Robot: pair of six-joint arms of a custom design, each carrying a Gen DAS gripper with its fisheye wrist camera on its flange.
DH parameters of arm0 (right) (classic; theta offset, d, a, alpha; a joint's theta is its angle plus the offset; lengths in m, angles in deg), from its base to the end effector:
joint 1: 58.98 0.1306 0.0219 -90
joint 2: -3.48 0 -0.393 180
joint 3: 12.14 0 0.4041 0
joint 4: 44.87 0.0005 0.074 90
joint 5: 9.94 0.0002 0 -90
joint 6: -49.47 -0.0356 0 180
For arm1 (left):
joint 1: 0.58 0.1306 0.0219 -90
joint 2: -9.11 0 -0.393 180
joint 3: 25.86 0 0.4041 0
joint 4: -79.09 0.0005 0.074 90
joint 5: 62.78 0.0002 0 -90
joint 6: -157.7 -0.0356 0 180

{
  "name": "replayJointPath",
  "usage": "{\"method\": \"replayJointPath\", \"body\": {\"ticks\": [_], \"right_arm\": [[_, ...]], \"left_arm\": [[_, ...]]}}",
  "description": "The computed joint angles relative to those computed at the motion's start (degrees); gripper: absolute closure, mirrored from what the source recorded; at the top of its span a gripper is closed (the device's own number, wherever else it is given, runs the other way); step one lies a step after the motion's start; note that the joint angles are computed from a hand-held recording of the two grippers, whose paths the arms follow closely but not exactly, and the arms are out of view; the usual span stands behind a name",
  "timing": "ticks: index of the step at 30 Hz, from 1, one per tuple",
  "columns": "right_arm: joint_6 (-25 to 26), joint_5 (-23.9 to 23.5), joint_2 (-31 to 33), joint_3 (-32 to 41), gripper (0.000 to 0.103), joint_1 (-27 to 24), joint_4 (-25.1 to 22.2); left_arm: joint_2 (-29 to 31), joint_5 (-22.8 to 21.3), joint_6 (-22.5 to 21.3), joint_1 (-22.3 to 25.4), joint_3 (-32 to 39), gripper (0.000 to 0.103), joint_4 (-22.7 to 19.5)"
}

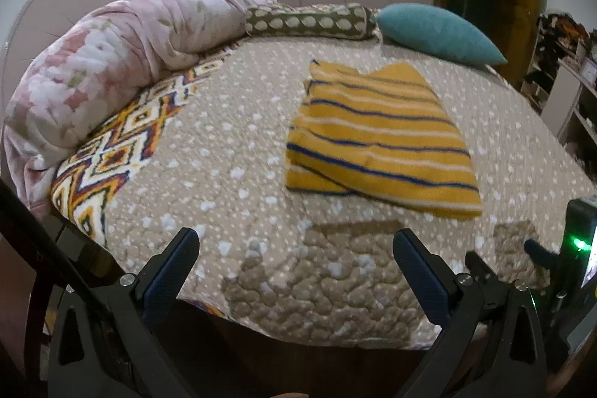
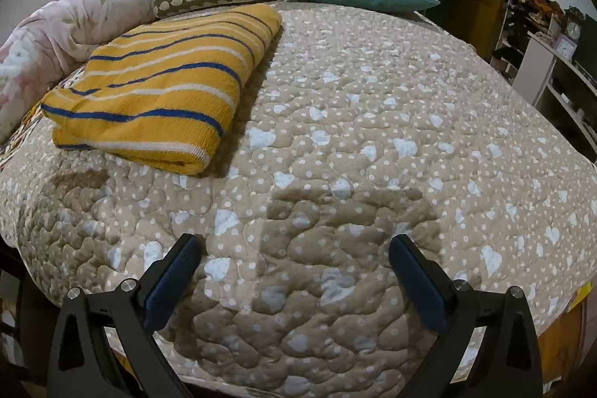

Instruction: Fold small clothes

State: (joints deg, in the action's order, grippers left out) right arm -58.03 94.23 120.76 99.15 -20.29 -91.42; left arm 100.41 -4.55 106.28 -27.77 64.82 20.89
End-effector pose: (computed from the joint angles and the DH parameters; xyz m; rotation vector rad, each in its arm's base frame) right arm 0.5285 0.4115 0.3515 -0.3491 2.4280 0.1226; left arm 0.4430 -0.2071 0.4298 -0.4256 2.3574 0.2089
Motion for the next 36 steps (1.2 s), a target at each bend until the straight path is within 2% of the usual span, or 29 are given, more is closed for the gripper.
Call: {"method": "replayJointPath", "body": {"ticks": [13,20,28,36], "right_arm": [[0.9,3.5,-2.3,-5.7,0.0,1.0,8.0],[1.2,3.9,-2.5,-6.1,0.0,1.0,9.1],[1.3,2.7,-2.3,-5.4,0.0,0.8,7.8],[1.5,3.1,-2.4,-5.6,0.0,0.8,8.4]], "left_arm": [[2.3,5.9,0.5,1.5,-1.2,0.0,-1.1],[2.7,7.3,1.2,2.0,-1.4,0.0,-1.9],[2.8,8.2,1.4,2.5,-1.6,0.0,-2.0],[3.7,10.9,2.0,3.3,-1.7,0.0,-2.7]]}}
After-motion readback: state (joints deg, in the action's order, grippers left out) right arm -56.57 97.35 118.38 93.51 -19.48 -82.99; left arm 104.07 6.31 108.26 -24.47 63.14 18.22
